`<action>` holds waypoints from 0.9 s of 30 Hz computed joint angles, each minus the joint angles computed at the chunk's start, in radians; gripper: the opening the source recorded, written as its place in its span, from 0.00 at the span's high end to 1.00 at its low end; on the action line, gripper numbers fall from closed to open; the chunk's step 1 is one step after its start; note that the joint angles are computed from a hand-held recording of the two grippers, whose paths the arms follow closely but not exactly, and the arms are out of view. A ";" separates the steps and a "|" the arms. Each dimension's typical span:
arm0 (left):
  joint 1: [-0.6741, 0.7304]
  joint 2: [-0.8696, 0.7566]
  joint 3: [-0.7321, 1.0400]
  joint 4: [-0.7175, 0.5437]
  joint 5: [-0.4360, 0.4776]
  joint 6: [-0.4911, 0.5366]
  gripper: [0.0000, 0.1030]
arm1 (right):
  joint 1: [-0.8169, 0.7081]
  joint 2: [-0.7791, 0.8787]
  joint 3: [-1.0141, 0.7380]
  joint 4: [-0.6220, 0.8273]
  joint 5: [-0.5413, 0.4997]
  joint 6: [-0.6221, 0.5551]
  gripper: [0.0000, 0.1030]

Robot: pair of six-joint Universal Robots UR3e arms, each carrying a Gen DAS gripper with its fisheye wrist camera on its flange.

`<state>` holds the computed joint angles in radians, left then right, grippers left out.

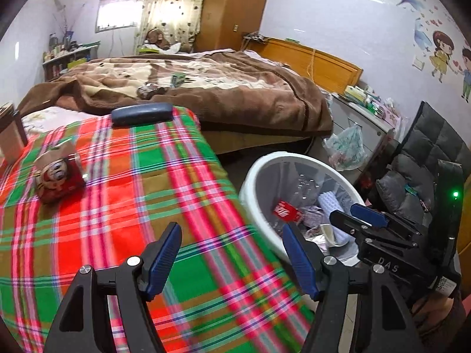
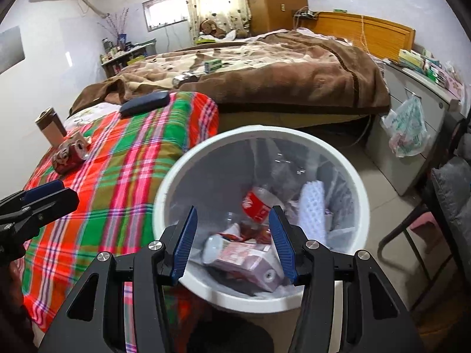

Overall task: Collect trash
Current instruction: 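Move both open tools back to the cartoon can and cloth bag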

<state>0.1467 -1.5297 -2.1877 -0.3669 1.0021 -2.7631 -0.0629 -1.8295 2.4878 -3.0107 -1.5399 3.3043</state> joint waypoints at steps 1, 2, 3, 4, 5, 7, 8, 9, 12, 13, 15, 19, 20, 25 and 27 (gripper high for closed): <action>0.021 0.011 -0.008 -0.007 -0.003 0.012 0.32 | 0.019 0.023 -0.016 -0.010 -0.008 0.010 0.49; 0.049 0.027 -0.019 -0.013 -0.006 0.026 0.32 | 0.034 0.040 -0.027 -0.020 -0.013 0.020 0.49; 0.073 0.038 -0.025 -0.021 -0.013 0.035 0.32 | 0.053 0.066 -0.043 -0.032 -0.016 0.031 0.49; 0.106 0.051 -0.031 -0.036 -0.026 0.049 0.32 | 0.078 0.093 -0.063 -0.039 -0.029 0.046 0.49; 0.141 0.062 -0.036 -0.051 -0.038 0.063 0.32 | 0.098 0.122 -0.084 -0.048 -0.034 0.055 0.49; 0.206 0.082 -0.049 -0.069 -0.050 0.092 0.32 | 0.145 0.176 -0.129 -0.054 -0.053 0.066 0.49; 0.230 0.086 -0.048 -0.079 -0.055 0.105 0.32 | 0.171 0.204 -0.157 -0.055 -0.067 0.069 0.49; 0.264 0.093 -0.049 -0.094 -0.063 0.122 0.32 | 0.195 0.232 -0.185 -0.057 -0.078 0.072 0.49; 0.345 0.102 -0.049 -0.123 -0.081 0.162 0.32 | 0.238 0.284 -0.242 -0.056 -0.076 0.077 0.49; 0.364 0.103 -0.046 -0.133 -0.087 0.171 0.32 | 0.256 0.312 -0.273 -0.050 -0.079 0.083 0.49; 0.413 0.100 -0.038 -0.151 -0.104 0.196 0.32 | 0.279 0.349 -0.315 -0.039 -0.078 0.088 0.49; 0.479 0.077 -0.010 -0.171 -0.109 0.233 0.32 | 0.335 0.435 -0.425 -0.004 -0.086 0.083 0.49; 0.496 0.067 0.000 -0.177 -0.109 0.244 0.32 | 0.346 0.453 -0.451 0.007 -0.085 0.081 0.49; 0.563 0.027 0.044 -0.201 -0.118 0.276 0.32 | 0.373 0.534 -0.566 0.035 -0.045 0.088 0.49; 0.575 0.003 0.071 -0.199 -0.111 0.276 0.32 | 0.390 0.577 -0.631 0.063 -0.042 0.104 0.49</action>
